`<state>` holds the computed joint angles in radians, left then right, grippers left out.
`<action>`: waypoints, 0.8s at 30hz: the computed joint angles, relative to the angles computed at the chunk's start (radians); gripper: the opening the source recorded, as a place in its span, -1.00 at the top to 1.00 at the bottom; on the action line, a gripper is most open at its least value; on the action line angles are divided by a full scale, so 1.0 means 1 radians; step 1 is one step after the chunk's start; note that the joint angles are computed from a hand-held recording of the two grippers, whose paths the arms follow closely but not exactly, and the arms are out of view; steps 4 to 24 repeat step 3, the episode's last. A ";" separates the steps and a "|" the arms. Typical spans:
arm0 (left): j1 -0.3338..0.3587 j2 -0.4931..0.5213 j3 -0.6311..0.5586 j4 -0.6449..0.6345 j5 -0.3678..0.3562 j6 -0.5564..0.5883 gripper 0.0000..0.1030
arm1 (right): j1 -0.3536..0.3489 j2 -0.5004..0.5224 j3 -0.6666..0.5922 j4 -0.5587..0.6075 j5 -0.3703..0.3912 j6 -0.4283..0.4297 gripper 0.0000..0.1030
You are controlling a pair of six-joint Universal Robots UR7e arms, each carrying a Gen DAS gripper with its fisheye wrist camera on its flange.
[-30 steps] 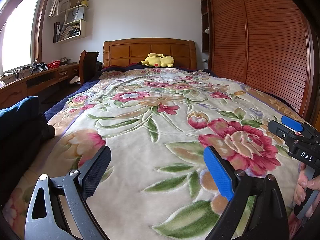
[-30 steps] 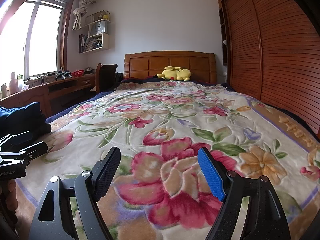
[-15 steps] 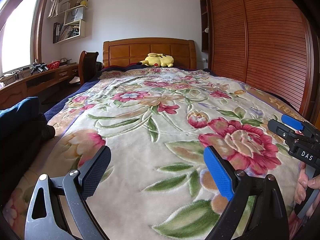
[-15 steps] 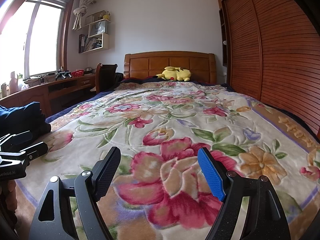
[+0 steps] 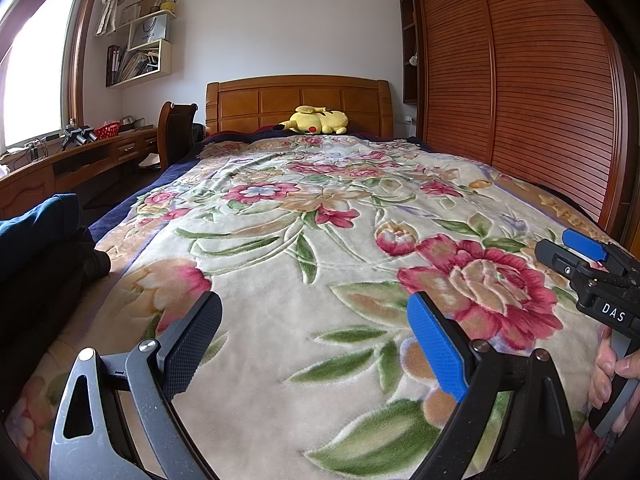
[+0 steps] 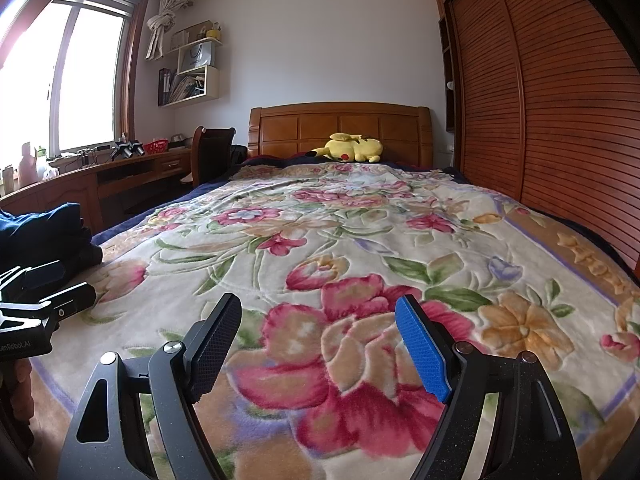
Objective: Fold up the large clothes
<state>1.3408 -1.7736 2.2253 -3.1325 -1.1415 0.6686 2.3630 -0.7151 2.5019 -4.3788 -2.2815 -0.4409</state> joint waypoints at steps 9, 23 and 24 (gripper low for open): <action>0.000 -0.001 0.001 0.001 0.000 -0.001 -0.83 | 0.000 0.000 0.000 0.000 0.000 0.000 -0.57; 0.000 -0.001 0.001 0.001 0.000 -0.001 -0.83 | 0.000 0.000 0.000 0.000 0.000 0.000 -0.57; 0.000 -0.001 0.001 0.001 0.000 -0.001 -0.83 | 0.000 0.000 0.000 0.000 0.000 0.000 -0.57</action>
